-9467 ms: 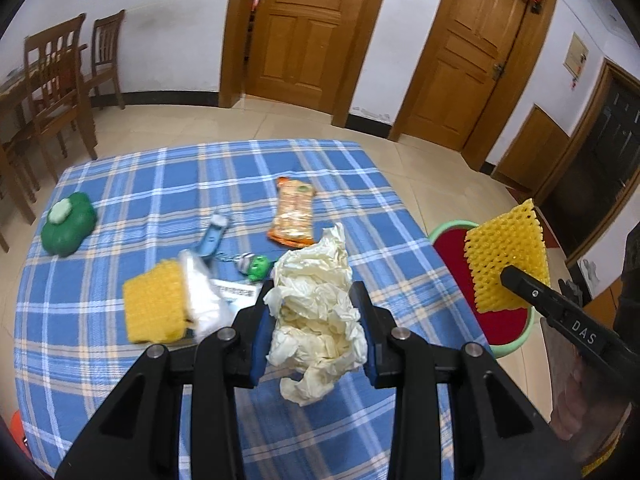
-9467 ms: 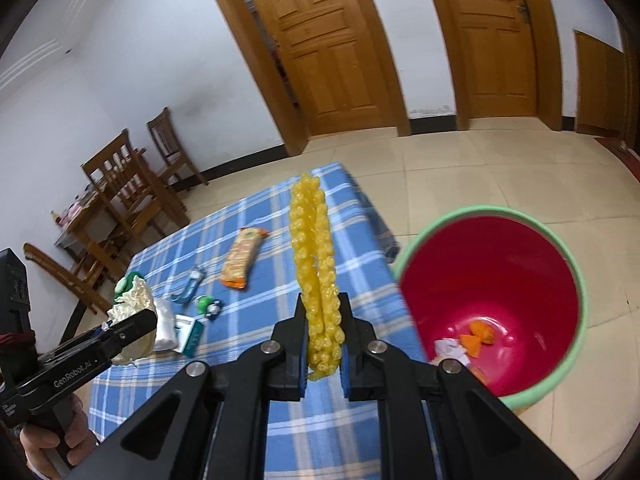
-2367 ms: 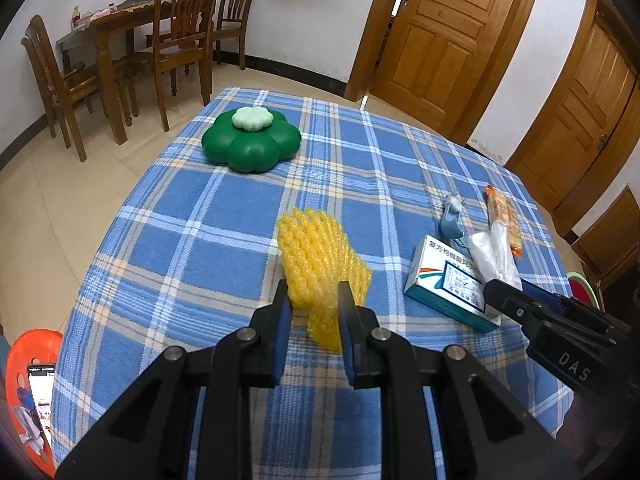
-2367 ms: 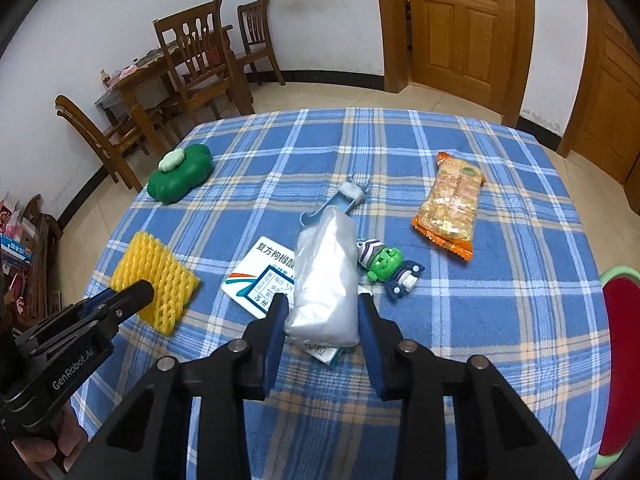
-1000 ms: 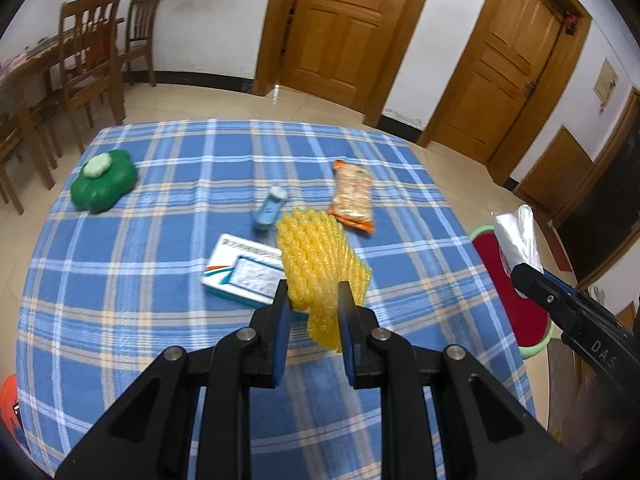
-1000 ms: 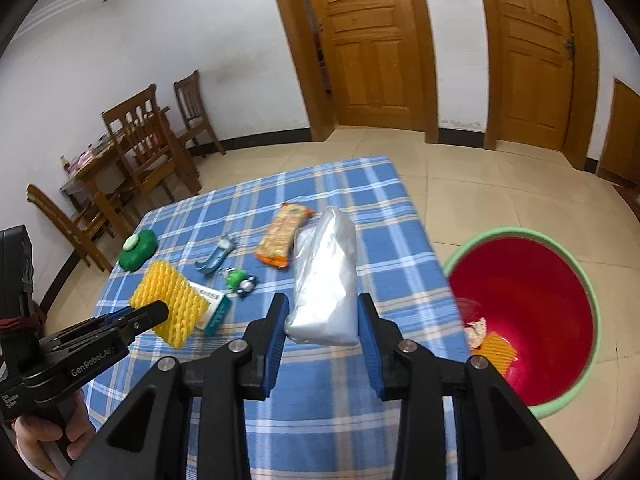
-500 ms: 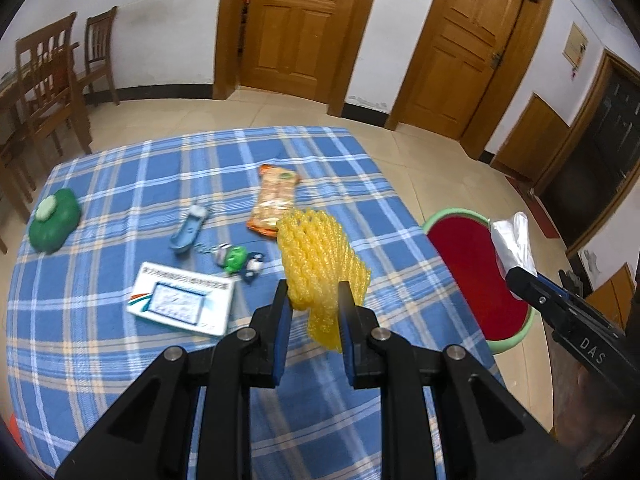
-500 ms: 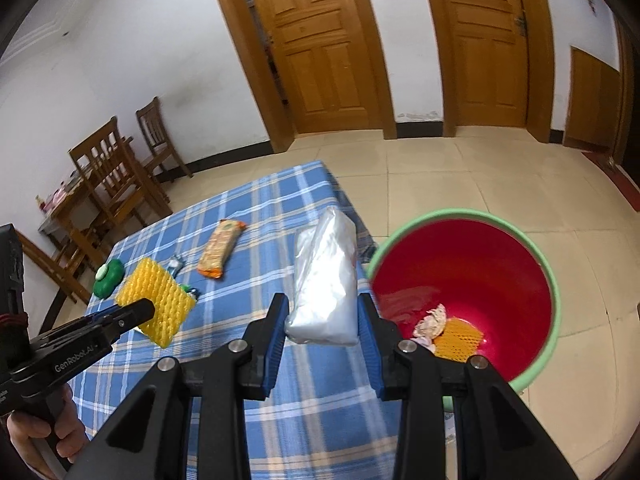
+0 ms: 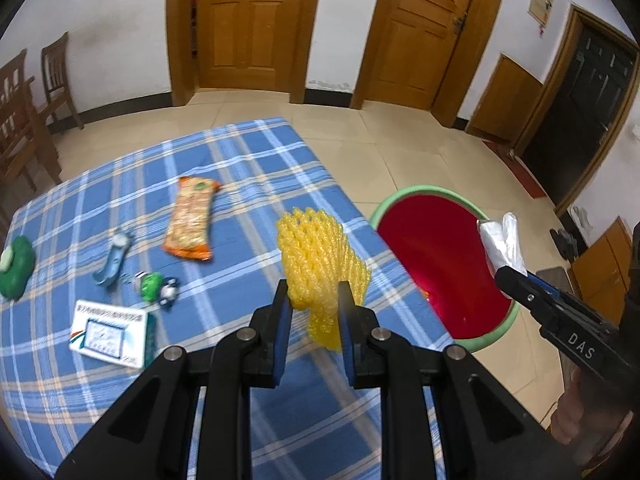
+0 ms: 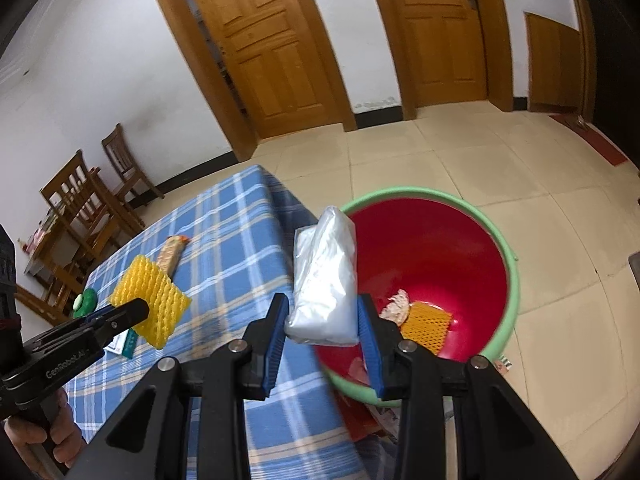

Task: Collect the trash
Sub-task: 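Drop the white plastic bag into the bucket with the right tool, then lower the yellow foam into the bucket and open the left tool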

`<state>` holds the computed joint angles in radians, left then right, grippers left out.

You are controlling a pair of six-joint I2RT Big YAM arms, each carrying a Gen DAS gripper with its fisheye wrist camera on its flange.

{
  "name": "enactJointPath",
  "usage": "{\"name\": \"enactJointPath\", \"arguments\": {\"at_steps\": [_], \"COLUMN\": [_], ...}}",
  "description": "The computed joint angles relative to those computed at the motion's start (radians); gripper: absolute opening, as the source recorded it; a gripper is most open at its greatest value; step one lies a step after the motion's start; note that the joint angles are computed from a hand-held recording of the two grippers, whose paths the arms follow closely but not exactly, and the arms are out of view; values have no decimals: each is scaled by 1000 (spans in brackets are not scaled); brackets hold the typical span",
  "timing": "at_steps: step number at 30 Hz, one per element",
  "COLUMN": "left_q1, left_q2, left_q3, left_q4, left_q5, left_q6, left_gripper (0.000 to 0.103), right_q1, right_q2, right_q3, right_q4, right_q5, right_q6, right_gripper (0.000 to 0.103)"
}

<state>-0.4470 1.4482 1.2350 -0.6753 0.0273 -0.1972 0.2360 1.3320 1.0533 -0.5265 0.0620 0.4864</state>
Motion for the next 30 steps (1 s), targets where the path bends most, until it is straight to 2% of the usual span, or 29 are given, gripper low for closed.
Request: {"name": "enactJointPath", "arguments": {"at_steps": [8,16,30], "left_q1": [-51,-95,-144], "left_q2": [73,141,226], "left_q3": [69,124,202], "left_q4": [-24,-19,-23], "left_q5": [0,16,21], "left_q6": [27,53,71], "left_gripper": [21,21,22], "right_q1": [-64,-117,-154], "right_q2": [-6,-20,-41], "right_q3": [-37,-76,-107], "right_q4": [4,14,50], "right_q5": [-24,-45,-73], "right_q6": [37,55,61], "right_gripper": [38,39,39]}}
